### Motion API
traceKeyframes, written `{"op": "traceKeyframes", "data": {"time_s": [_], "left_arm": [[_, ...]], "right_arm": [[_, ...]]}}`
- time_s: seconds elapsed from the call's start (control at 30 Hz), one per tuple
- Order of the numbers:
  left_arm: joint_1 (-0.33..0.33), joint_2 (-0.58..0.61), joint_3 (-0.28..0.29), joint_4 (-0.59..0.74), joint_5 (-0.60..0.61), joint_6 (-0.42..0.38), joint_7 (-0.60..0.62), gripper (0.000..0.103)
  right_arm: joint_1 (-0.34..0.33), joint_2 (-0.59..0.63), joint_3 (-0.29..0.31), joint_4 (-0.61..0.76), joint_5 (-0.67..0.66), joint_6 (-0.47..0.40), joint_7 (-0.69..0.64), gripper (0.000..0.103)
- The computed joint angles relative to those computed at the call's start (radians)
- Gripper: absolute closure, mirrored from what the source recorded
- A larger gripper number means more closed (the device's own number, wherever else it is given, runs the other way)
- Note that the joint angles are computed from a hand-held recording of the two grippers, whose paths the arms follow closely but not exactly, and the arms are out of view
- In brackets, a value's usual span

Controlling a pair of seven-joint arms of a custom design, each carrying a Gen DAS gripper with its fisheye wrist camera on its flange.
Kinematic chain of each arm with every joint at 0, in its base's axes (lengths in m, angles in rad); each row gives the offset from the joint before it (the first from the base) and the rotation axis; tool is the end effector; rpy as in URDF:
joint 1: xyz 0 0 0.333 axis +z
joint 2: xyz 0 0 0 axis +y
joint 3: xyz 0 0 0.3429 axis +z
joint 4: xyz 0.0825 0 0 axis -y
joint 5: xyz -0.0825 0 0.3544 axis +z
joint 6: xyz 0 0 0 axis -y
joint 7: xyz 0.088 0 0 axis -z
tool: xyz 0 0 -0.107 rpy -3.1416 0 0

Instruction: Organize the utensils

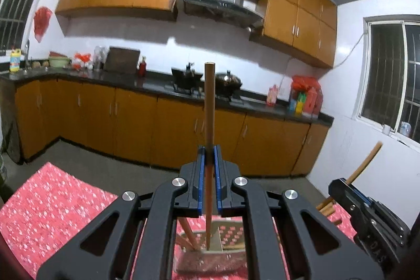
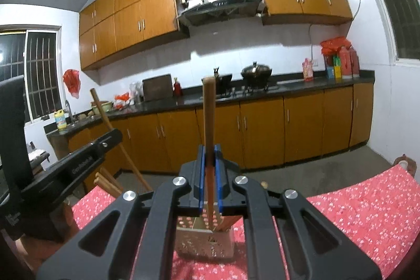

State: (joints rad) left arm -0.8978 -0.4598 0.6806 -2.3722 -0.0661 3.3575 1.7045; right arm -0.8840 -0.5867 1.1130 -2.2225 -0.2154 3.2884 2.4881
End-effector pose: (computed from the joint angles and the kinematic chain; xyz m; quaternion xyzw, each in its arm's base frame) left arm 0.4448 -0.0180 0.6556 -0.5221 0.5775 -0.5454 0.3105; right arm 0.4300 0.2677 0.6371 -0.5180 0.5789 -0.3869 0.4968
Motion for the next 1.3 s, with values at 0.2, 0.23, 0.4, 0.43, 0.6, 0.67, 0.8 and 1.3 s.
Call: {"op": "traceKeyframes", "data": {"time_s": [0.2,0.23,0.4,0.43,0.6,0.67,0.8,1.3], "left_arm": [[0.039,-0.026,-0.025,-0.03,0.006,0.02,0.0,0.061],[0.039,-0.038,-0.024,-0.033,0.012,0.014,-0.003,0.061],[0.051,-0.108,-0.03,-0.051,0.01,-0.013,0.005,0.06],[0.064,-0.129,-0.038,-0.063,0.008,-0.02,0.014,0.059],[0.151,-0.219,-0.086,-0.139,-0.005,-0.039,0.072,0.037],[0.191,-0.247,-0.105,-0.171,-0.007,-0.042,0.098,0.024],[0.277,-0.307,-0.14,-0.257,-0.004,-0.036,0.149,0.006],[0.579,-0.392,-0.303,-0.528,0.01,-0.025,0.248,0.002]], "right_arm": [[0.024,-0.013,-0.02,-0.019,0.01,0.01,0.006,0.085],[0.03,-0.02,-0.027,-0.026,0.012,0.014,0.006,0.085],[0.084,-0.077,-0.083,-0.081,0.04,0.035,0.011,0.069],[0.102,-0.097,-0.099,-0.099,0.046,0.033,0.012,0.063],[0.167,-0.216,-0.147,-0.186,0.058,0.009,0.014,0.031],[0.179,-0.273,-0.152,-0.213,0.058,-0.013,0.025,0.01],[0.212,-0.388,-0.15,-0.272,0.056,-0.058,0.07,0.004],[0.438,-0.351,-0.151,-0.348,-0.085,-0.255,0.204,0.004]]}}
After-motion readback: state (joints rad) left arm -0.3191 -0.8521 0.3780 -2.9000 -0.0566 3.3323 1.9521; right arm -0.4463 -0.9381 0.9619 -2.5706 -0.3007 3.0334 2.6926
